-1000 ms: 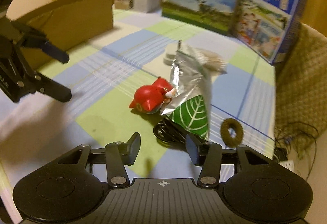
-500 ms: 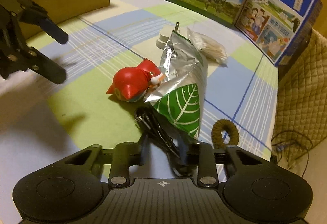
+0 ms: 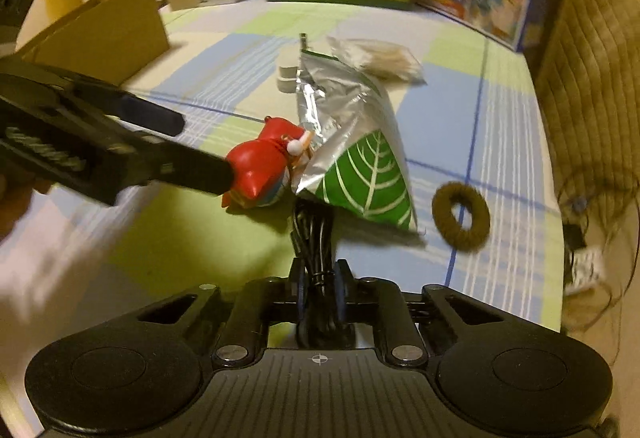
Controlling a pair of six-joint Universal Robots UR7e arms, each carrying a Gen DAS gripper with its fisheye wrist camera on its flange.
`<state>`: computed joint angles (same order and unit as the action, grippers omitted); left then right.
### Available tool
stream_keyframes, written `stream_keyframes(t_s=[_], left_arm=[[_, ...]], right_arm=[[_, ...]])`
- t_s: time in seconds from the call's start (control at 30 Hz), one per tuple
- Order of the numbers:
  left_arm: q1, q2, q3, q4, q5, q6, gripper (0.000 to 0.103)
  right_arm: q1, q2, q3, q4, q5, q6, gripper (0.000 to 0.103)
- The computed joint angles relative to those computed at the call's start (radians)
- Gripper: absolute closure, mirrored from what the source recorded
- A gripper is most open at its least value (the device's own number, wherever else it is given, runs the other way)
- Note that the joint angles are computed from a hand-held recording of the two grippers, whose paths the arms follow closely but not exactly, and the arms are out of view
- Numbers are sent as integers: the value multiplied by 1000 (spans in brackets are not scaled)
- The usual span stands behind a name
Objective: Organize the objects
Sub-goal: 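Grasp the coiled black cable with the right tool, then grasp the red toy with the left tool while the right tool holds the cable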
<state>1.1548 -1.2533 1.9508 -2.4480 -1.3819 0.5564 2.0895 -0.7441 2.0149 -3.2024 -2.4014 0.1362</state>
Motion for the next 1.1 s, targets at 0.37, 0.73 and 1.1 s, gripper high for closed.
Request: stream_keyframes(t_s=[0.37, 0.73, 1.1], left_arm=[[-18, 101, -26, -19, -1, -41, 49], [22, -40, -7, 133, 78, -13, 60], [91, -179, 35, 177, 70, 67, 62]], right_arm=[[12, -57, 31, 59, -3, 219, 93], [84, 9, -54, 100, 32, 355, 93], [134, 105, -124, 135, 9, 475, 93]])
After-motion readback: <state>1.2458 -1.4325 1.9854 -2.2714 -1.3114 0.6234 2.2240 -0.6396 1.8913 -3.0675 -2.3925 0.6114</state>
